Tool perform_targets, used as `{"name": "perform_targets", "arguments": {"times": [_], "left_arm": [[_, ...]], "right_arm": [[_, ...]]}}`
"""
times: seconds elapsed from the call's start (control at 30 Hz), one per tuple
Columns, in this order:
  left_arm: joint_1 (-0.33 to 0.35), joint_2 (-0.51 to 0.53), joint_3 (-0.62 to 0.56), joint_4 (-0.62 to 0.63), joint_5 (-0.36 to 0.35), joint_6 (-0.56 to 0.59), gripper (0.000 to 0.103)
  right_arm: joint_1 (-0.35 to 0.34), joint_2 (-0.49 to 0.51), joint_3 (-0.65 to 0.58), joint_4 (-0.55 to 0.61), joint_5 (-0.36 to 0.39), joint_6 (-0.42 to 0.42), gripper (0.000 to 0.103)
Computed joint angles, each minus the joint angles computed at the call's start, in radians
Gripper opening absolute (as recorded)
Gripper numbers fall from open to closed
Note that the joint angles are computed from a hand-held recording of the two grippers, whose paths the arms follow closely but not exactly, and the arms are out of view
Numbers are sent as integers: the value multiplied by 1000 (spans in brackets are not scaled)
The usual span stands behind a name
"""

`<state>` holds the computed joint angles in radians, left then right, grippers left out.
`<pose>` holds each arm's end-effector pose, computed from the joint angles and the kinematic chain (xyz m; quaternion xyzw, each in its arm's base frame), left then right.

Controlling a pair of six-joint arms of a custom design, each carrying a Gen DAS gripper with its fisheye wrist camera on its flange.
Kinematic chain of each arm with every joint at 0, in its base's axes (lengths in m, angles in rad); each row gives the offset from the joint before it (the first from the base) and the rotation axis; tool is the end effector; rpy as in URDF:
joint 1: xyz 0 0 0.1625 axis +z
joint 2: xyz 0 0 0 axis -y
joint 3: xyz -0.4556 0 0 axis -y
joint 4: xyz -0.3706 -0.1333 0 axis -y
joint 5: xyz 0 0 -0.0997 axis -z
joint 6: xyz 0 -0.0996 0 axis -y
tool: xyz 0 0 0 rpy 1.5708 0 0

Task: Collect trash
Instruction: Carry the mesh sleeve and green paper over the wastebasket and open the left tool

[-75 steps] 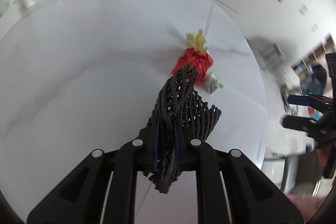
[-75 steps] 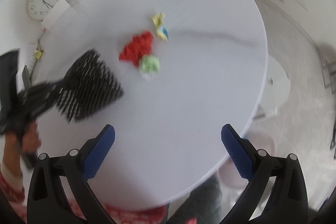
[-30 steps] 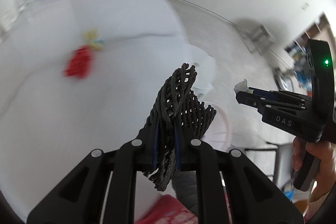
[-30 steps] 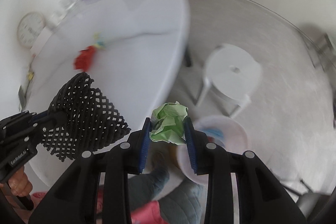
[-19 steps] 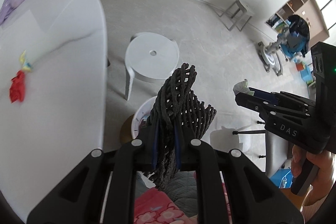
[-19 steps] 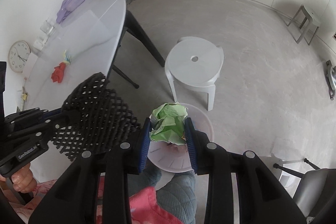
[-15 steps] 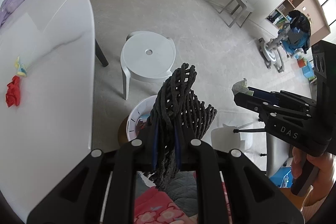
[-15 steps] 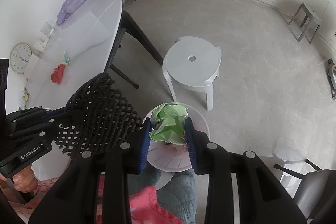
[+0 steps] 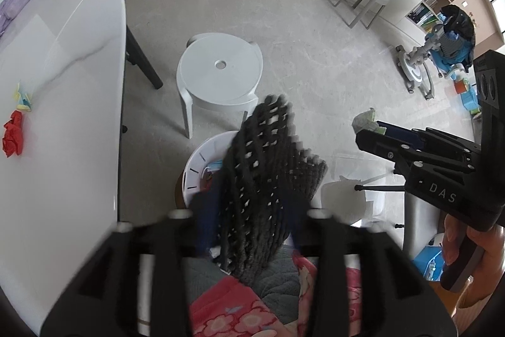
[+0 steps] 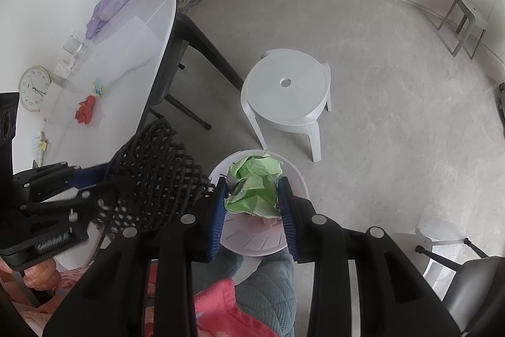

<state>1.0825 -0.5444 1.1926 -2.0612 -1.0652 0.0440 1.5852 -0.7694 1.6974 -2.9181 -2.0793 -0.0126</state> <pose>-0.2009 -0.7651 0.0730 0.2729 0.9260 0.0195 0.2600 0.0945 -0.6746 0.1440 -0.0396 -0.9473 0.2017 0.2458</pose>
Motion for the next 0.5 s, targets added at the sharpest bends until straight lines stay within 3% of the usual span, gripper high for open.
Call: {"name": "perform_targets", "arguments": {"times": [0.17,0.5], "left_arm": [[-4,-9,13,-4,23,9,75],[-9,-62,83,-97,38,66,90]], "right_arm": [[0,3,3,-6,1,2,34],[18,22,4,-14,-17,19,34]]}}
